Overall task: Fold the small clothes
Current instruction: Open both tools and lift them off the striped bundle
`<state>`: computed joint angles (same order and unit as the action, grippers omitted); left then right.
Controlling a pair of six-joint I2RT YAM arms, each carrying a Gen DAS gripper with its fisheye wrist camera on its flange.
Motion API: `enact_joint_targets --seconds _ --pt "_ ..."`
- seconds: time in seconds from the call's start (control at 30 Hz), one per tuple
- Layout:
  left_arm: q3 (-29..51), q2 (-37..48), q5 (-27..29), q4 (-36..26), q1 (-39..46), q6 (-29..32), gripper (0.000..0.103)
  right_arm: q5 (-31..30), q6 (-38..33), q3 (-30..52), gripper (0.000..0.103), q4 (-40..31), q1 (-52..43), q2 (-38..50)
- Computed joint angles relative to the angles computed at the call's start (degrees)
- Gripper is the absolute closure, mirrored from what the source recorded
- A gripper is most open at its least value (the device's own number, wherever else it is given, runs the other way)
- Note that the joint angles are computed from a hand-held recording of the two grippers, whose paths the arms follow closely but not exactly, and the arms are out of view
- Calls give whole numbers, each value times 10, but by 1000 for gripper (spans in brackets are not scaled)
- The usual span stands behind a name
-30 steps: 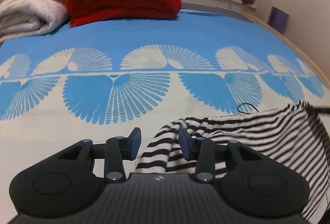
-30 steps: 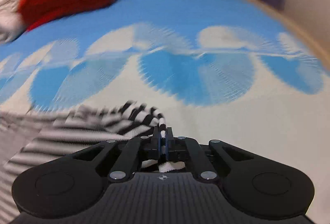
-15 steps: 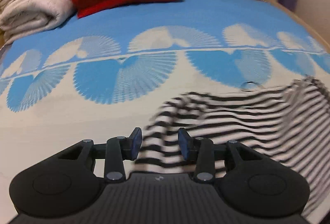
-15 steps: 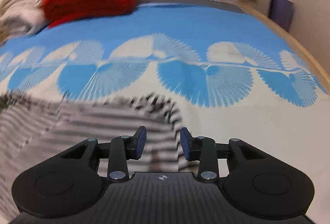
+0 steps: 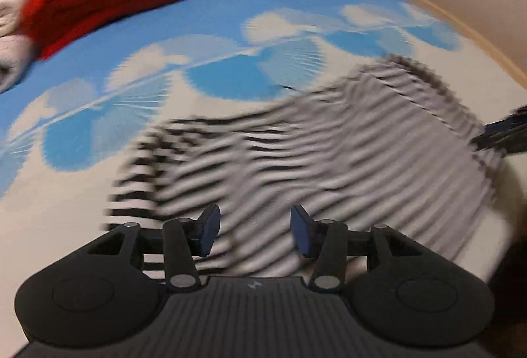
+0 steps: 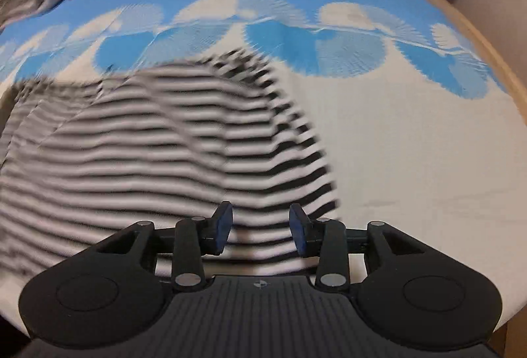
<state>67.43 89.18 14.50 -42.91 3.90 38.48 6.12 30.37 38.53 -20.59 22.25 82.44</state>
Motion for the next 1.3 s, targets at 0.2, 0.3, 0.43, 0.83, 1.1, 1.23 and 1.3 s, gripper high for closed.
enact_joint_targets --seconds 0.2,0.3,0.43,0.83,1.1,1.23,1.3 --pt "-37 9 -101 -10 -28 59 17 57 7 48 62 -85 63 60" --pt "-39 -34 -100 13 -28 22 19 117 36 24 61 -77 84 -36" --pt "-56 -88 -121 45 -20 -23 19 212 51 18 59 -109 116 -134" --pt "-172 -303 -105 43 41 -115 19 329 211 -12 55 -248 220 -303" --pt "-224 -372 -128 -26 47 -120 64 373 233 -29 54 -263 285 -334" --pt "-250 -395 -103 -7 62 -96 64 352 213 -33 54 -233 251 -333" --pt "-270 -398 -74 12 91 -85 64 335 208 -34 54 -212 228 -320"
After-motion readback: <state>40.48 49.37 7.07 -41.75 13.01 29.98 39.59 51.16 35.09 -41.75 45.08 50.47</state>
